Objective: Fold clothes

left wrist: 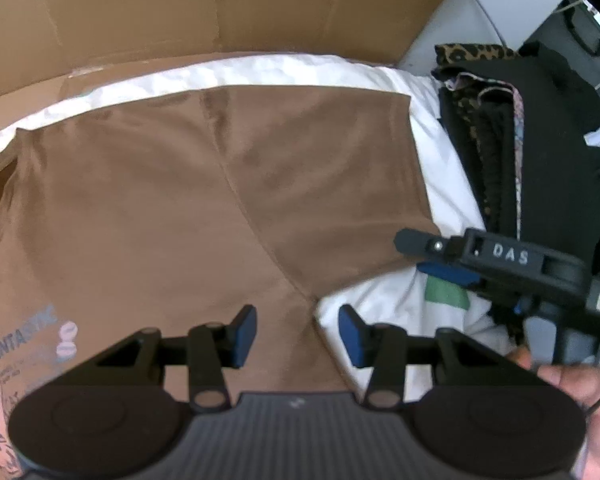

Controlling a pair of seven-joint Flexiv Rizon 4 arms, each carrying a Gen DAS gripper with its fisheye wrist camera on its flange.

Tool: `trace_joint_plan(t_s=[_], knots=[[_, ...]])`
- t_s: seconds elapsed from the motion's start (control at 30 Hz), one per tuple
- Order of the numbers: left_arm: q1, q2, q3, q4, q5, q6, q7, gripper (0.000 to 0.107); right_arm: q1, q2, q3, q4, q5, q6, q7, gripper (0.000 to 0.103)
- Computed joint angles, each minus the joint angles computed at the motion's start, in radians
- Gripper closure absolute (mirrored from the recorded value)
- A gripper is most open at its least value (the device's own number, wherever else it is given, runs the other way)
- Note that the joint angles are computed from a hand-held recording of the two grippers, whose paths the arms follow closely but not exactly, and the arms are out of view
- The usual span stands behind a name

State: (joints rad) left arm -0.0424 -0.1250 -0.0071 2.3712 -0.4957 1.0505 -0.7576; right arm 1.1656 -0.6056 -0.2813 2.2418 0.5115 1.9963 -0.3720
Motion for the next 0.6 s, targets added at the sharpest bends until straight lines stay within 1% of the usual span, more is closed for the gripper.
trace_joint_plan(t_s=[0.07, 0.13, 0.2, 0.27, 0.33, 0.37, 0.4, 0.43, 0.5, 0.57, 0.6], knots=[[0.003, 0.001, 0.001, 0.0, -0.006, -0.006, -0.001, 0.062, 0.006, -0.004, -0.013, -0.011, 0.007, -0.013, 0.011, 0.056], [0.004, 0.004, 0.002, 0.001, -0.008, -0.013, 0.002, 0.063, -0.009, -0.011, 0.001, -0.019, 0.004, -0.001, 0.024, 0.074], [0.002, 0.004, 0.0, 0.003, -0.009, -0.01, 0.012, 0.063, -0.039, -0.016, 0.033, -0.025, -0.003, 0.013, 0.031, 0.084], [0.002, 0.003, 0.0, 0.004, -0.01, -0.004, 0.021, 0.063, -0.056, -0.021, 0.054, -0.026, 0.006, 0.028, 0.038, 0.087], [0.001, -0.003, -0.004, 0.006, -0.022, 0.004, 0.033, 0.063, -0.067, -0.025, 0.071, -0.027, 0.018, 0.044, 0.041, 0.095], [0.001, -0.006, -0.007, 0.007, -0.032, 0.008, 0.044, 0.064, -0.058, -0.025, 0.064, -0.024, 0.028, 0.047, 0.034, 0.096], [0.001, -0.01, -0.011, 0.01, -0.045, 0.016, 0.062, 0.066, -0.048, -0.025, 0.057, -0.022, 0.038, 0.051, 0.026, 0.1], [0.0, -0.013, -0.019, 0.016, -0.068, 0.03, 0.092, 0.067, -0.037, -0.025, 0.048, -0.019, 0.048, 0.055, 0.017, 0.1], [0.001, -0.018, -0.032, 0.028, -0.117, 0.047, 0.166, 0.076, -0.014, -0.024, 0.031, -0.015, 0.067, 0.077, -0.01, 0.1], [0.001, -0.025, -0.05, 0.04, -0.205, 0.056, 0.243, 0.081, 0.01, -0.018, 0.012, -0.014, 0.092, 0.091, -0.046, 0.1], [0.001, -0.027, -0.061, 0.049, -0.268, 0.063, 0.293, 0.084, 0.021, -0.014, 0.003, -0.015, 0.103, 0.093, -0.066, 0.1]])
